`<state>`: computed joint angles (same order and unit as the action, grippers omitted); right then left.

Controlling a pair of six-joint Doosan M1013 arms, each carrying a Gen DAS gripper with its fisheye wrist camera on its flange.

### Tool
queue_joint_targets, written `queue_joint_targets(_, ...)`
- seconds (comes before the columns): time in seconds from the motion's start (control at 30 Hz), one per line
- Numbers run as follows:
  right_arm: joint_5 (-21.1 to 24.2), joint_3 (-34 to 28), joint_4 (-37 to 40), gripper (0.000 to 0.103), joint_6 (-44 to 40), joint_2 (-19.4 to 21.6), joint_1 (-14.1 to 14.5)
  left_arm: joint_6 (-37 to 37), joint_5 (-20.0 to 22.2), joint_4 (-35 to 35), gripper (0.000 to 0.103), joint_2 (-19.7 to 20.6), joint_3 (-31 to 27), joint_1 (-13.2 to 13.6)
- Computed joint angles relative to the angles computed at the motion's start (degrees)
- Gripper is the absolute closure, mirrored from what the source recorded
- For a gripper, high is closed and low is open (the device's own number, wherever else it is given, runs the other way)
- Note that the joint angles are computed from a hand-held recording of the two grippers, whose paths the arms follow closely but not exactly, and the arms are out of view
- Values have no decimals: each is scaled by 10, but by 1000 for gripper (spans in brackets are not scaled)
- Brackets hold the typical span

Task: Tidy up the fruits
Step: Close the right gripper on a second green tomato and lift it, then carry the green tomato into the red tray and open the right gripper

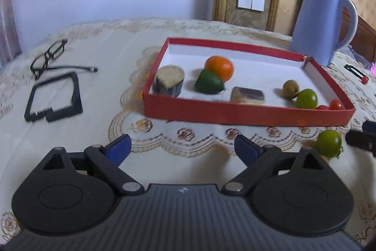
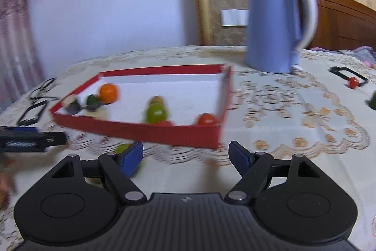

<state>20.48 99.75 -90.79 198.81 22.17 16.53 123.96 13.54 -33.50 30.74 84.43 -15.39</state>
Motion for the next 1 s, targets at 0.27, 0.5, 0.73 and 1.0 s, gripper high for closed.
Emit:
queue_joint_targets(0.27,-26,-35,113,38,-136,19,9,39,-2,-33,8,1,2,0)
queue_joint_targets(0.5,-53,-55,260,60,-288,32,8,53,3,-52,7,1,2,2)
queue_joint_targets(0.73,-19,-48,122,71,-186,31,22,64,6,-67,7,2,1,4)
queue_joint_targets(1.0,68,-75,35,71,-101,36,9,81,8,-87,6,1,2,5)
